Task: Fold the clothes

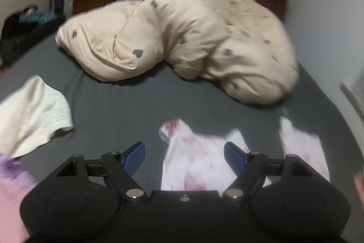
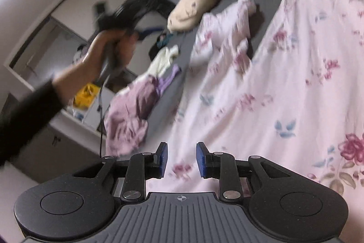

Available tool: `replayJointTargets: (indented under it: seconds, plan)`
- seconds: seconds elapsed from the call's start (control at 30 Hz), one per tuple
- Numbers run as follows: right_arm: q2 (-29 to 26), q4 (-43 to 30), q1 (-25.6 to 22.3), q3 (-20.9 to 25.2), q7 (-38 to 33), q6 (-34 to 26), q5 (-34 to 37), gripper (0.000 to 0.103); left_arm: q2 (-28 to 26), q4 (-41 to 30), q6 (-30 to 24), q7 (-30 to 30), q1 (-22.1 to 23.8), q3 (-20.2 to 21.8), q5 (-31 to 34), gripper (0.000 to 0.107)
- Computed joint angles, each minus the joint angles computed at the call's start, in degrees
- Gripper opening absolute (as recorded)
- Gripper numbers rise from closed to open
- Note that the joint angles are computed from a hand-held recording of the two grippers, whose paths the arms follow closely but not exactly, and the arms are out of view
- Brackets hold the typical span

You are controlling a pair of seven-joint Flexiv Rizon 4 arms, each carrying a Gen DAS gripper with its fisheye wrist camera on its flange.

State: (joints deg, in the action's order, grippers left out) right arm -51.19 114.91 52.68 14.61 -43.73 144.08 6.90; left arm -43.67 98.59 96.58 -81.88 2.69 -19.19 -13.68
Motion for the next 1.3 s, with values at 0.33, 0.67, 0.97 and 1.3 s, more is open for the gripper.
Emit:
replayJointTargets:
  seconds: [0.33,0.67,0.97,1.3]
  plan:
    - [-4.8,0.6,-5.6,2.3,7.9,4.0,-9.2,0.028,-15.9,-22.3,-13.9,-5.7,-5.9,4.7,-8.2,0.025]
    - [-2.1,3.0,-3.1,1.3,5.8,5.9,-5.0,0.028,-16.9,-3.4,0.6,10.2,20.4,-29.6,25.6,0.008]
    - [-0.4,3.4,-1.6,1.1,2.9,6.3,-2.3,0.028,-3.4,27.0,-12.6,38.8,36.5,-39.5,25.8,0.009]
    - [0.3,4.7,-1.6,1.8,3.8,5.7,0.1,0.028,-6.4,19.4,8.1,18.0,24.1,-31.7,11.3,0.080]
